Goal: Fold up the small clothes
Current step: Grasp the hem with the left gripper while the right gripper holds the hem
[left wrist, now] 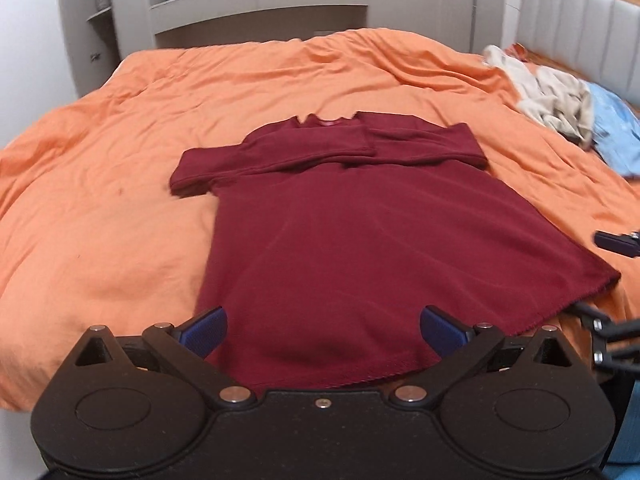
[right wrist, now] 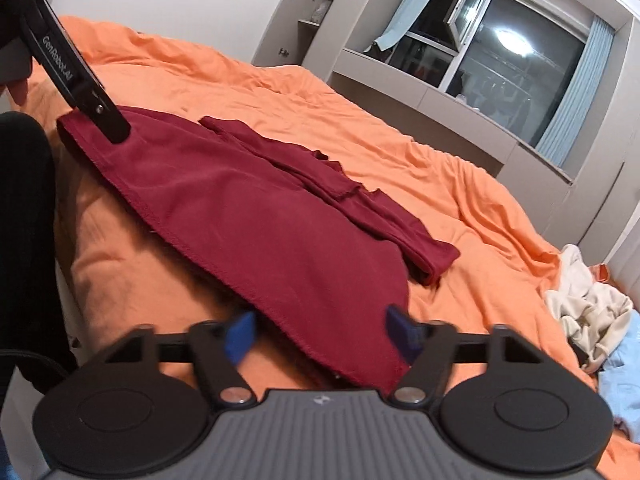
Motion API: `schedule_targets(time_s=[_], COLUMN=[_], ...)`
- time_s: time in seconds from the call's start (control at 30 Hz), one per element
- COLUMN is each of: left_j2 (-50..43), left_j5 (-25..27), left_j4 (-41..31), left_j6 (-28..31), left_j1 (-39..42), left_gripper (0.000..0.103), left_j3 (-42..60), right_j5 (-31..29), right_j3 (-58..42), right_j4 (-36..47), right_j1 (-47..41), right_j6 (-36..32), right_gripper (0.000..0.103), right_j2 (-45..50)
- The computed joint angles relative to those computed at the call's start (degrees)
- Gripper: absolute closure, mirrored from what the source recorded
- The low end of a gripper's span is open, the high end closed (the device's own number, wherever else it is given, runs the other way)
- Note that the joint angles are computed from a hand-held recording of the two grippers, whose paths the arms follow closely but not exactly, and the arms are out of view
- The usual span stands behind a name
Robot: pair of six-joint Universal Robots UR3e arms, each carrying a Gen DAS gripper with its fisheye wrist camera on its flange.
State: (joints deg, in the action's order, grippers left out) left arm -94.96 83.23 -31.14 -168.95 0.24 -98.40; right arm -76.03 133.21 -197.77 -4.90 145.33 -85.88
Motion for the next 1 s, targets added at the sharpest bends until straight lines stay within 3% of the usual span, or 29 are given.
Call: schedule_targets(time_s=[0.07,0.17,0.37,0.53,0.73,1.0], left_j2=[0.06,0.22,1.43,4.28,0.06,-4.2], left_j5=[0.58,1.16,0.29,-3.06,6.3,10.68], left_j4=[0.4,0.57,1.3,5.93,7.31,8.9], left_j6=[0.75,1.38,2.68,8.39,10.12,8.31], left_j1=[-0.79,-1.37,-1.16,-0.9,-7.35,-9.03], left_gripper=[0.0,0.0,0.0,0.0,0.001,0.009], left_j3=[-0.22,-0.41,-1.73,-7.28,-5.78,-4.37], right_j5=[1.77,5.29,7.73,9.81,10.35,9.96], right_j3=[-0.12,-0.76,-2.26,-5.42,-7.45,-7.12], right_j4=[2.53,6.71,6.35,8.29,9.67,7.94], right_j1=[-0.84,-2.39,-3.99,-5.58,-5.86,-5.63], right_j6=[0.38,1.89,9.42,15.98,18.21,20.06], right_gripper=[0.061,0.081,0.087,0.09,0.089,0.089], right_j2=[-1.04,-2.46,-2.64,-2.37,-2.15,-2.28])
